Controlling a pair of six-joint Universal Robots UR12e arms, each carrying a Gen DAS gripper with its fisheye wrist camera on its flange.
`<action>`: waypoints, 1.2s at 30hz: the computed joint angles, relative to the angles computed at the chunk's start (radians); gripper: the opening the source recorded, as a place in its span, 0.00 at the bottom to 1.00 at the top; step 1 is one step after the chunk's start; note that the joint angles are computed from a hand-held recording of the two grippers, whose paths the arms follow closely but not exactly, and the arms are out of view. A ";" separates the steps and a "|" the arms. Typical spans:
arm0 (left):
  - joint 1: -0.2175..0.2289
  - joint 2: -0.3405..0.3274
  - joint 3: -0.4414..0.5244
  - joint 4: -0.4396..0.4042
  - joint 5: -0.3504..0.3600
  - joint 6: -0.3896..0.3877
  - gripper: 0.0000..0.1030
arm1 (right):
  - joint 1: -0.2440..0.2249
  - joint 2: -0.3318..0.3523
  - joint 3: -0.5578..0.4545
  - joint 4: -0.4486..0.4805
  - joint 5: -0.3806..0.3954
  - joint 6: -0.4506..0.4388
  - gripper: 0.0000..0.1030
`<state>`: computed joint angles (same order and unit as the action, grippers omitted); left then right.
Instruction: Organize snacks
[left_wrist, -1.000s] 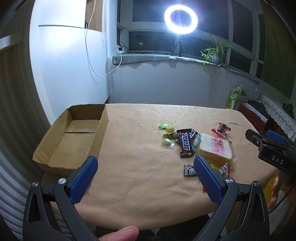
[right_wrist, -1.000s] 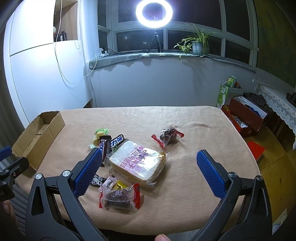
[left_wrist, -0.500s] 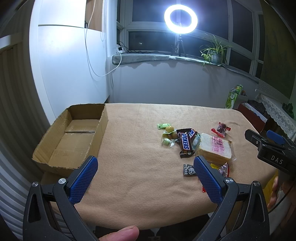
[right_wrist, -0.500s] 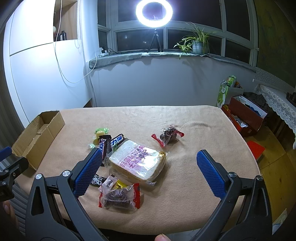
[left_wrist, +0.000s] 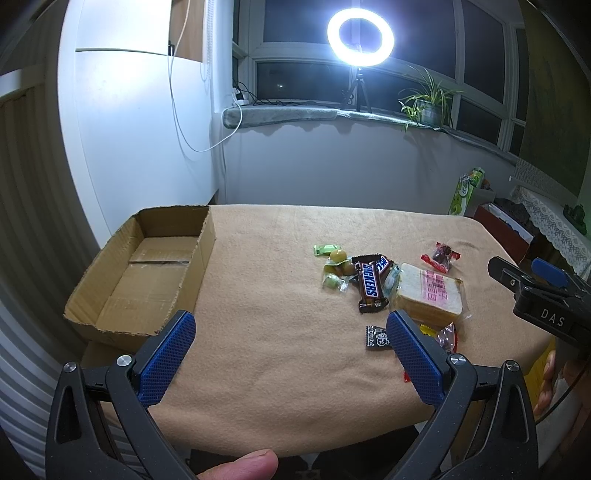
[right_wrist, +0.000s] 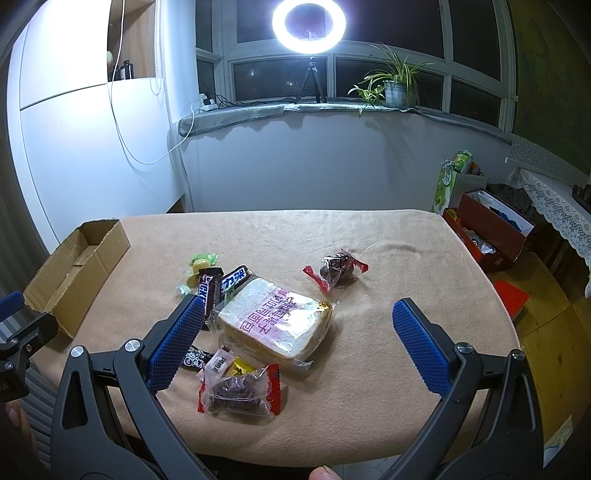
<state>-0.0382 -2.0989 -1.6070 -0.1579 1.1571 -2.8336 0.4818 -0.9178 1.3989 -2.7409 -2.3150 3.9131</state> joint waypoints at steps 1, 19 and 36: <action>0.000 0.000 0.000 0.000 0.001 0.000 1.00 | 0.000 0.000 -0.001 -0.001 -0.001 -0.001 1.00; 0.000 0.000 0.002 -0.002 0.000 0.000 1.00 | 0.000 0.002 -0.002 0.001 0.001 -0.002 1.00; -0.010 -0.016 0.011 -0.053 0.017 0.035 1.00 | 0.000 0.009 -0.011 0.032 0.041 -0.006 1.00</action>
<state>-0.0482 -2.1145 -1.5957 -0.2113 1.1744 -2.7990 0.4819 -0.9089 1.3881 -2.7089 -2.2742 3.9075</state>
